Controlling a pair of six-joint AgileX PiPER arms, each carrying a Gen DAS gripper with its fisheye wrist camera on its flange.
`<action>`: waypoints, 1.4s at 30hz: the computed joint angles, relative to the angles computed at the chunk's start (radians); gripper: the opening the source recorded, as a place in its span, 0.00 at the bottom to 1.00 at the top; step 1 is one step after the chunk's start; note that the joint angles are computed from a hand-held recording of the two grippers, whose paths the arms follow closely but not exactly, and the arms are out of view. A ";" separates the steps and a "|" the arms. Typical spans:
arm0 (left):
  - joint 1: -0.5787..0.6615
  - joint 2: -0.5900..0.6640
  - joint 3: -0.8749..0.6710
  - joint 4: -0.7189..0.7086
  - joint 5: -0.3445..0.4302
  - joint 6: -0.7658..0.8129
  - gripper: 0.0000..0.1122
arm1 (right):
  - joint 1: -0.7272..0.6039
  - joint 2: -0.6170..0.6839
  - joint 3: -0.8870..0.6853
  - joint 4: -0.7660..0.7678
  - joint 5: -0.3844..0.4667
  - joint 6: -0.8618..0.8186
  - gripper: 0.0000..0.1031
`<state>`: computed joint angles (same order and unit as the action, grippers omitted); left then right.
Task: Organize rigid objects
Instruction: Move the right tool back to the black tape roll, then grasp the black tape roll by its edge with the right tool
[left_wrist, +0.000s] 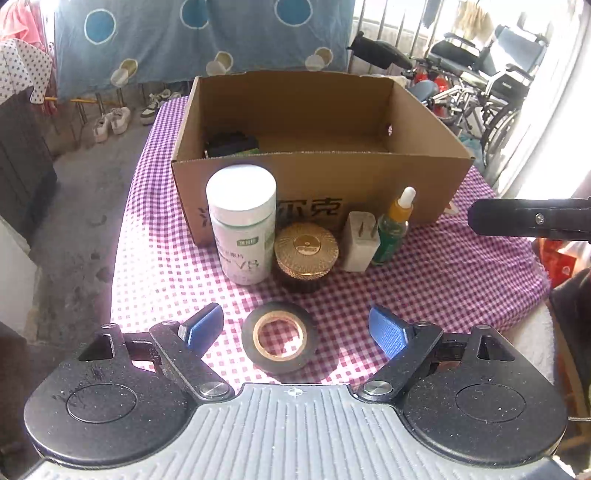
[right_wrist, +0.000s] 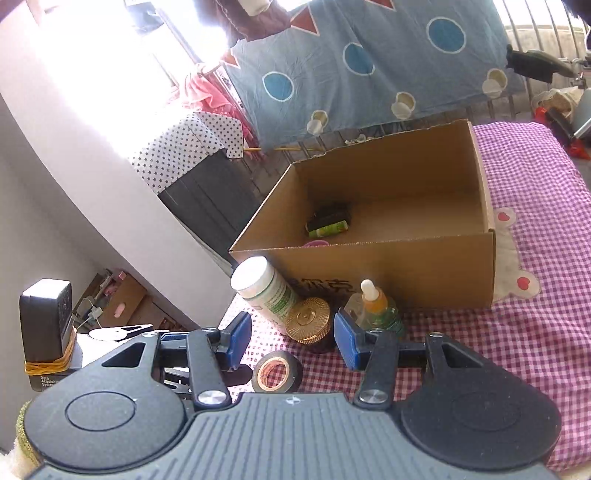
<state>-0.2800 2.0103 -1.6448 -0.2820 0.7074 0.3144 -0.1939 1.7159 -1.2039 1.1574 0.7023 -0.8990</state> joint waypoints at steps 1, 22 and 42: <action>-0.008 0.007 0.018 0.035 -0.012 -0.031 0.77 | 0.013 -0.001 0.027 0.023 -0.020 -0.014 0.51; -0.017 0.167 -0.049 0.061 -0.066 -0.014 0.57 | 0.299 0.258 -0.147 -0.372 -0.192 0.364 0.25; -0.163 0.200 -0.075 -0.046 -0.078 0.185 0.57 | 0.140 0.103 0.096 -0.390 -0.274 0.354 0.25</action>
<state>-0.4431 2.2107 -1.7200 -0.3276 0.6298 0.4994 -0.0538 1.8188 -1.1075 0.7677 0.4288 -0.5451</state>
